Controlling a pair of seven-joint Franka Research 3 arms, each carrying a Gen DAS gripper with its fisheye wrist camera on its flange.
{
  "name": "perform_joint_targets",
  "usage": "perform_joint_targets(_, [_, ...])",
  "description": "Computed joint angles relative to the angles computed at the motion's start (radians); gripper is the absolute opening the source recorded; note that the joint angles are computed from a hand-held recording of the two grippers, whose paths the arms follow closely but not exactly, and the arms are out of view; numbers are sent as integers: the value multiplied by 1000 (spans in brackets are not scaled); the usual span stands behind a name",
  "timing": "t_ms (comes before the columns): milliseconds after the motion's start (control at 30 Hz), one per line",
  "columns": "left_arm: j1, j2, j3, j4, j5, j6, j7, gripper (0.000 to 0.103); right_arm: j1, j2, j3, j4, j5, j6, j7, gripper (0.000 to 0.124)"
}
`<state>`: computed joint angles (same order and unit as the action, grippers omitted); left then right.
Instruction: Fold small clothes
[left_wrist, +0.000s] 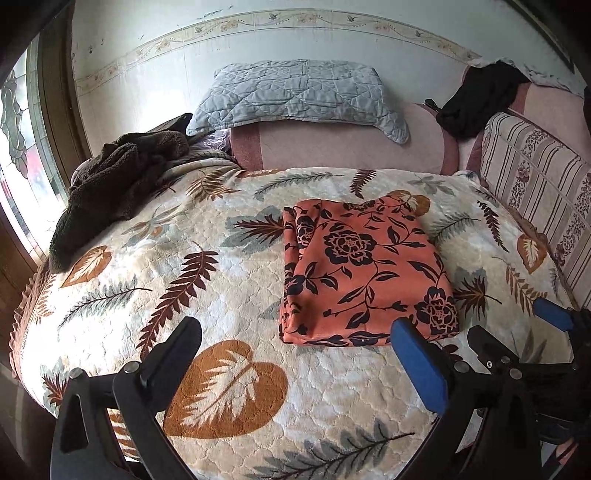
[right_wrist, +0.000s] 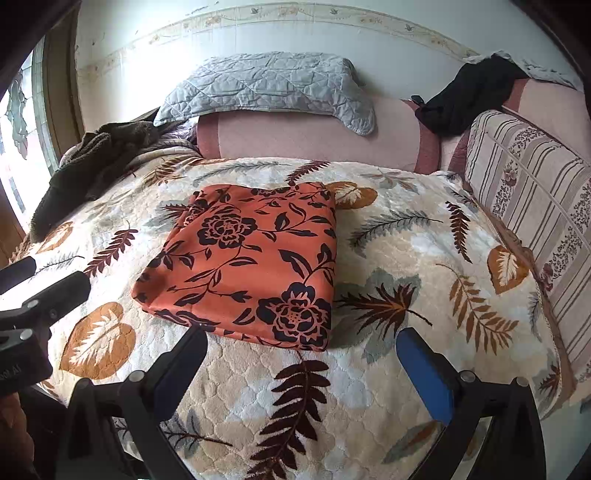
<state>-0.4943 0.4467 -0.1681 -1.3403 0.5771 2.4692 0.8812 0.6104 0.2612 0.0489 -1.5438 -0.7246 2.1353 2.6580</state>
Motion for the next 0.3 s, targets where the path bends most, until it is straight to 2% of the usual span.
perform_joint_targets(300, [-12,102,17,143,-27,-30,13,103,-13,77,-25,81,48,31,-69,103])
